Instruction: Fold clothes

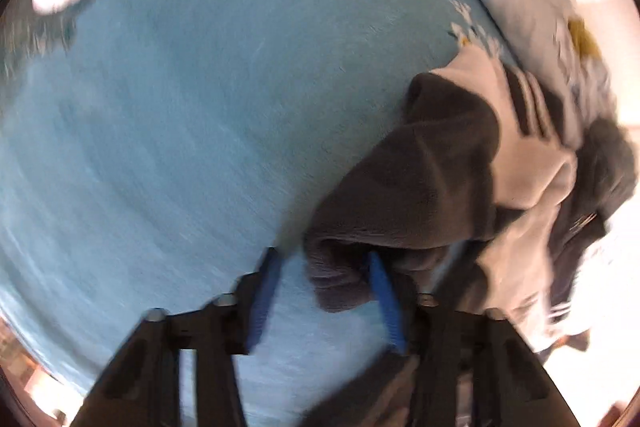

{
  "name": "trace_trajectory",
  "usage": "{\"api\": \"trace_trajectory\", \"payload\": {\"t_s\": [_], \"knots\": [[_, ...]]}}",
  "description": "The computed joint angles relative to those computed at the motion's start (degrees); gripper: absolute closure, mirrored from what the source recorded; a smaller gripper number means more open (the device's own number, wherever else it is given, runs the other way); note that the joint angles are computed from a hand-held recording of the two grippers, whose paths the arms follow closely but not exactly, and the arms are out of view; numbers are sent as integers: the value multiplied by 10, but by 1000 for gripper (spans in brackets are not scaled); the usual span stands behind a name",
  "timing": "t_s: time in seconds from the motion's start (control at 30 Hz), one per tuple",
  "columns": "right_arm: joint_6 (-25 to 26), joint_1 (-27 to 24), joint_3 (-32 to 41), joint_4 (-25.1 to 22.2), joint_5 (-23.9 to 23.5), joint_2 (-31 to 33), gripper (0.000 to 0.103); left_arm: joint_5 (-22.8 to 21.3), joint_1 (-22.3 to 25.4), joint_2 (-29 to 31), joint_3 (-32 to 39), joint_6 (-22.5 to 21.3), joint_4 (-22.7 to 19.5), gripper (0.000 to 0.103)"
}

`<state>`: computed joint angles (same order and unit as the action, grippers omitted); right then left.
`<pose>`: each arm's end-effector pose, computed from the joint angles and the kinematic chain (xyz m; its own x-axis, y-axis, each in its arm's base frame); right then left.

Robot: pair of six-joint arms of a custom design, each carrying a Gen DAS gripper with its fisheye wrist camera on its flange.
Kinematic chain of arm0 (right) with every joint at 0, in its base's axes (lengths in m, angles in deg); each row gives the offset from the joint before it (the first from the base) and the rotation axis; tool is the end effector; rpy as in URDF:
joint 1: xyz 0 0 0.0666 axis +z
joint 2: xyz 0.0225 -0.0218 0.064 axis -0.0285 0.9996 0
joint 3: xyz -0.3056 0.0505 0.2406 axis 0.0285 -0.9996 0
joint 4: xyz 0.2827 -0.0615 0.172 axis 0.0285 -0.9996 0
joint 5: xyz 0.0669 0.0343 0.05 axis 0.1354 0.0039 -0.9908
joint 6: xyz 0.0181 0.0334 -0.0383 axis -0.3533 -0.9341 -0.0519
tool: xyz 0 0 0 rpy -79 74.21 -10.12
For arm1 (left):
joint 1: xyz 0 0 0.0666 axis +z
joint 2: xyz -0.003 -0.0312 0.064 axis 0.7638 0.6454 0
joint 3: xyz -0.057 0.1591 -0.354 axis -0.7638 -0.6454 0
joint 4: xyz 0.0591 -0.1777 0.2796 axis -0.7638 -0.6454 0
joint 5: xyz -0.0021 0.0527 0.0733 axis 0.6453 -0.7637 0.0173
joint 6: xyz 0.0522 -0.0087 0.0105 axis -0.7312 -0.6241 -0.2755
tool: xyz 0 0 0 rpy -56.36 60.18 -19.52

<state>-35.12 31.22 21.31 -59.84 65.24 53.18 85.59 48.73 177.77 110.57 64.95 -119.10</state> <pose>0.3128 0.2031 0.4070 -0.9916 -0.1039 -0.0771 -0.1102 0.9905 0.0822 0.4810 -0.0166 0.3301 -0.9955 0.0284 0.0905 0.0097 0.9796 -0.2008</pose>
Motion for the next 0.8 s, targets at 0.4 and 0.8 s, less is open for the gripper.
{"api": "trace_trajectory", "payload": {"t_s": [0.4,0.8], "knots": [[31,11,37,-18,-3,23,29,-134,-58,-69,-10,-98,116,92],[43,10,34,-19,-16,26,29,-328,-81,-115,-130,-387,380,92]]}}
